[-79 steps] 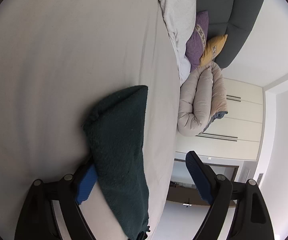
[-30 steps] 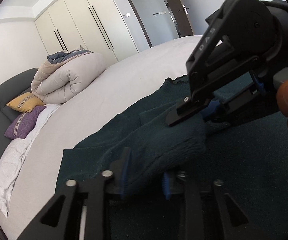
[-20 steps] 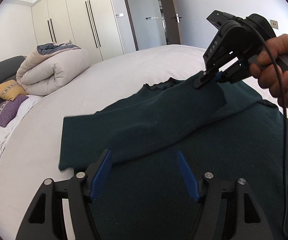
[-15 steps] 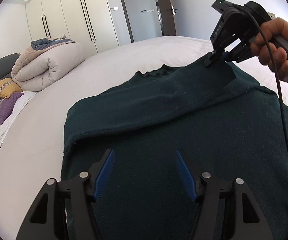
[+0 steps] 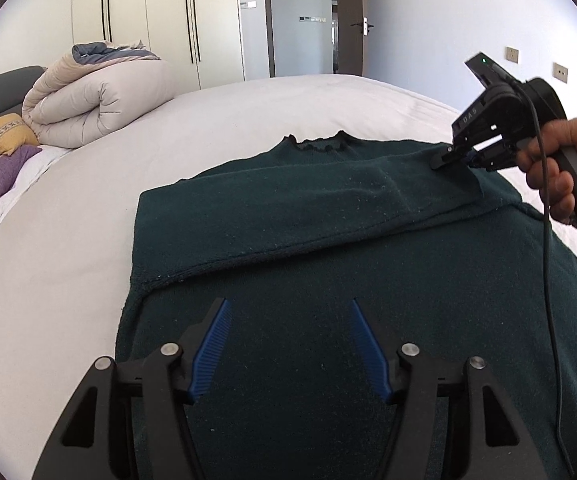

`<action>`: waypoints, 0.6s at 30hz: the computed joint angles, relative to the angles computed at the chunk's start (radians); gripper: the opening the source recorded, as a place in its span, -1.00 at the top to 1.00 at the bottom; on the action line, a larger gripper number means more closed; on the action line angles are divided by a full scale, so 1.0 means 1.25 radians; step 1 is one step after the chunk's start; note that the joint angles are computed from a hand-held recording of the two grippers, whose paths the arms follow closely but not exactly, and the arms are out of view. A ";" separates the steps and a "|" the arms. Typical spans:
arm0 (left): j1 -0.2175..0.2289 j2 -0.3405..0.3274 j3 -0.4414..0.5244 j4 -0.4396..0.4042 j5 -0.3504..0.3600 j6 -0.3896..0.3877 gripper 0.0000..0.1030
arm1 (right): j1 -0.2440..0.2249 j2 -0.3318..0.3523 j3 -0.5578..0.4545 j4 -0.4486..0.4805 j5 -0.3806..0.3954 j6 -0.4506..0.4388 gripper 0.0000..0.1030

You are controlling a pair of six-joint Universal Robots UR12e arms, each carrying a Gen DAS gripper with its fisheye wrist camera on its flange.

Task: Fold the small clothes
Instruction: 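Fold the gripped side over the sweater body with the right tool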

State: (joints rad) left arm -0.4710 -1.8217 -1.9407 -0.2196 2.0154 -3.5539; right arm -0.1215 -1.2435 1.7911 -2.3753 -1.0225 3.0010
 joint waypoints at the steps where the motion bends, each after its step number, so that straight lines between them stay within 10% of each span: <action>1: 0.003 0.004 -0.001 0.000 -0.001 -0.006 -0.24 | 0.002 0.005 0.002 -0.008 0.009 0.010 0.86; 13: 0.099 0.044 0.015 -0.005 -0.047 -0.045 -0.20 | 0.011 0.017 0.001 -0.029 -0.007 0.003 0.86; 18: 0.159 0.028 0.055 -0.088 -0.121 -0.064 0.28 | 0.017 0.022 -0.004 -0.038 -0.016 -0.007 0.86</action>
